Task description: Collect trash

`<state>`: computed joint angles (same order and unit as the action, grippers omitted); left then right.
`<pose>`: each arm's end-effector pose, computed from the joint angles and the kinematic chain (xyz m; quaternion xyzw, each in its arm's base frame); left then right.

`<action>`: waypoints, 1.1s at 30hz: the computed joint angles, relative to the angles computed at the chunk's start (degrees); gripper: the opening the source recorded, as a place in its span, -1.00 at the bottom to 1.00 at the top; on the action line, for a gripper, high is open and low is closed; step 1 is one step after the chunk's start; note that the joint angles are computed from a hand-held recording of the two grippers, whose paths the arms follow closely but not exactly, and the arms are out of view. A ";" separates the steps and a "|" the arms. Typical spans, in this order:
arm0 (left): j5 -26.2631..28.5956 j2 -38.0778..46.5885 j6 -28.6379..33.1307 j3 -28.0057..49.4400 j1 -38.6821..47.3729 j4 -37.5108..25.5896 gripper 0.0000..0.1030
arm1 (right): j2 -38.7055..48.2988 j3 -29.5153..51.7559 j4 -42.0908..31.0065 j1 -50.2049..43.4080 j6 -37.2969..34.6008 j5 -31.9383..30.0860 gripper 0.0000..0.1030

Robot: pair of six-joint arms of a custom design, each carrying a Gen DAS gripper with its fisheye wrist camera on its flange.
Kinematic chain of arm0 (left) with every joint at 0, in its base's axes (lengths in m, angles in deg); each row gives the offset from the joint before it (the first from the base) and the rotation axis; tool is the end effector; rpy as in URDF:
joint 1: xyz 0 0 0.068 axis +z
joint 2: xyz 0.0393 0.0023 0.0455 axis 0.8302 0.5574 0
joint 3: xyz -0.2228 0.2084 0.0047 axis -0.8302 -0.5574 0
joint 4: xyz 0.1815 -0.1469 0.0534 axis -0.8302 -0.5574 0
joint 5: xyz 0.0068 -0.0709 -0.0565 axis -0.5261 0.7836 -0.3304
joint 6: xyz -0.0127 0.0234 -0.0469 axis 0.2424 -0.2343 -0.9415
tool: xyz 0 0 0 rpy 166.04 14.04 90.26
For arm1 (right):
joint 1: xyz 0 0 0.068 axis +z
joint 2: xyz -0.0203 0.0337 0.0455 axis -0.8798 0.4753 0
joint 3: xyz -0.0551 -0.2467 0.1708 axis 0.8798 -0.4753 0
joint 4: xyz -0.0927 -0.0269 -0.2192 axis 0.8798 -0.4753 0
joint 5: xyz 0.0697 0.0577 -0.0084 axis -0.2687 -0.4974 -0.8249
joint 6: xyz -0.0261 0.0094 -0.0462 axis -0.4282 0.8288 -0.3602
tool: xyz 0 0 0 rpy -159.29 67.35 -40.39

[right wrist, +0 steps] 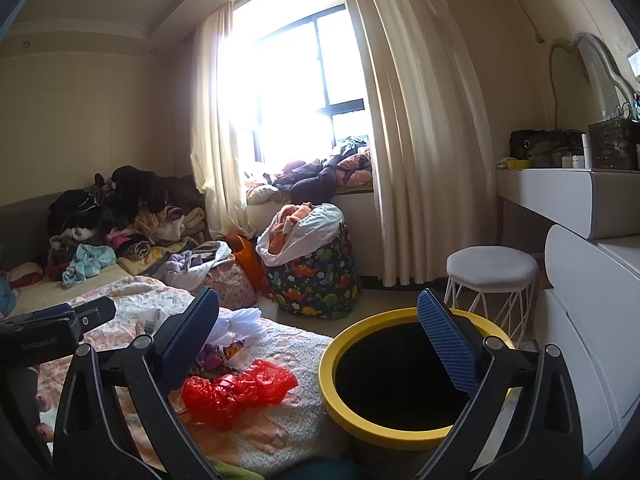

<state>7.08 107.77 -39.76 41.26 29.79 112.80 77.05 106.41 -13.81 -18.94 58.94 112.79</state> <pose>0.3154 -0.1582 0.1664 0.1539 0.8262 -0.1774 0.5120 0.2170 0.1571 0.1354 0.1758 0.7376 -0.0857 0.6463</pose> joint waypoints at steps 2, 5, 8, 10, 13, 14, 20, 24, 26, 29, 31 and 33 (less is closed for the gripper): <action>-0.09 -0.03 0.00 0.07 -0.10 -0.11 0.79 | -0.88 0.23 -1.40 0.00 0.24 -0.06 0.88; -0.62 -0.49 -0.07 0.37 -0.61 -0.90 0.79 | -1.84 0.20 -2.28 -0.17 0.22 -0.27 0.88; -0.75 -0.58 -0.13 0.43 -0.81 -1.08 0.79 | -2.11 0.21 -2.66 -0.28 0.27 -0.48 0.88; -0.99 -0.79 -0.20 0.64 -1.00 -1.63 0.79 | -2.06 0.27 -2.73 -0.24 0.38 -0.39 0.88; -0.76 -0.49 -0.05 0.10 -0.76 -0.59 0.79 | -1.94 0.25 -2.46 -0.20 0.26 -0.33 0.88; -0.84 -0.76 -0.11 0.22 -0.95 -0.96 0.79 | -1.88 0.29 -2.52 -0.18 0.35 -0.34 0.88; -0.73 -0.45 -0.09 0.18 -0.81 -0.84 0.79 | -2.27 0.29 -2.80 -0.25 0.37 -0.45 0.88; -0.48 -0.17 -0.07 0.03 -0.66 -0.44 0.79 | -2.32 0.23 -2.87 -0.33 0.48 -0.61 0.88; -0.38 0.12 -0.04 -0.13 -0.56 0.02 0.79 | -2.44 0.36 -3.35 -0.38 0.74 -0.75 0.88; -0.46 0.11 -0.07 -0.01 -0.62 -0.20 0.79 | -2.18 0.32 -3.25 -0.35 0.95 -0.69 0.88; -0.31 0.18 -0.03 -0.20 -0.54 0.18 0.79 | -2.31 0.59 -4.13 -0.35 1.33 -0.96 0.88; -0.23 0.42 -0.18 -0.54 -0.56 0.91 0.79 | -2.52 0.82 -4.83 -0.76 1.36 -1.61 0.88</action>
<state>6.84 108.19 -39.94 40.71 29.23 113.72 74.53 107.23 -18.64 -19.70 60.31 111.18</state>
